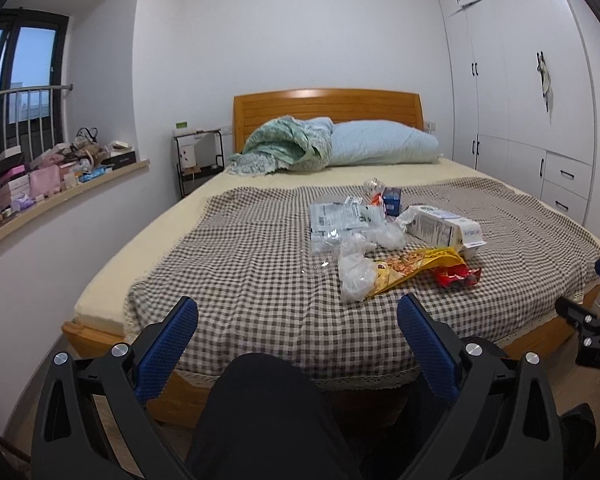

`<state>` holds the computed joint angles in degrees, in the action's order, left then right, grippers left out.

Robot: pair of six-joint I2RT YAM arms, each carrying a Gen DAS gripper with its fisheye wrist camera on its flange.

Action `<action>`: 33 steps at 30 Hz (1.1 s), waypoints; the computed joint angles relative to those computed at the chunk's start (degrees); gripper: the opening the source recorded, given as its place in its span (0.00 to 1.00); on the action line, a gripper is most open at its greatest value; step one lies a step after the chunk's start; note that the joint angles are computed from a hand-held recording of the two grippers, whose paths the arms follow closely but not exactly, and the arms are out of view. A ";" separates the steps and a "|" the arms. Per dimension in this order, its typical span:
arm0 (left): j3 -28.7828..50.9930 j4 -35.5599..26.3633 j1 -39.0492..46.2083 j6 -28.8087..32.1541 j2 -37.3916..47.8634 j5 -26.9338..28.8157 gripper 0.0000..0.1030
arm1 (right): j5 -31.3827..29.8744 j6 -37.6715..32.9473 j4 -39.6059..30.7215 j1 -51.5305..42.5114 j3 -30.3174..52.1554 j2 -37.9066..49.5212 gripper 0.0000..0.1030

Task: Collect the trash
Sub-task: 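Grasp the clear plastic bag with the left tool while the right tool grasps the red wrapper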

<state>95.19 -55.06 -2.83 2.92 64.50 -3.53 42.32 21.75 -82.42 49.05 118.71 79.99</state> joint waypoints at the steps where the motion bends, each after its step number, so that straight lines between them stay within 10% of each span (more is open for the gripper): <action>1: -0.16 0.58 -0.39 -0.20 1.08 -0.21 0.93 | -4.18 -3.43 3.99 -3.32 -2.44 -1.34 0.92; 5: 0.04 2.26 -1.92 -1.09 5.41 -0.82 0.93 | -19.67 -8.27 7.49 -13.95 -3.10 0.02 0.92; 18: 4.74 4.54 -3.69 -1.63 19.84 0.95 0.93 | -31.75 -17.50 9.89 -23.61 7.93 15.44 0.92; 25: 19.49 1.36 -1.32 -4.58 36.17 12.57 0.60 | -34.30 -16.49 13.18 -26.65 7.65 19.71 0.92; 33: 40.81 -6.84 -2.40 -8.10 54.72 14.89 0.58 | -39.26 -10.49 19.20 -32.68 2.56 20.09 0.92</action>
<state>136.00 -61.90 -5.23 -5.18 119.23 11.36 3.06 11.26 -63.21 16.37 121.28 100.08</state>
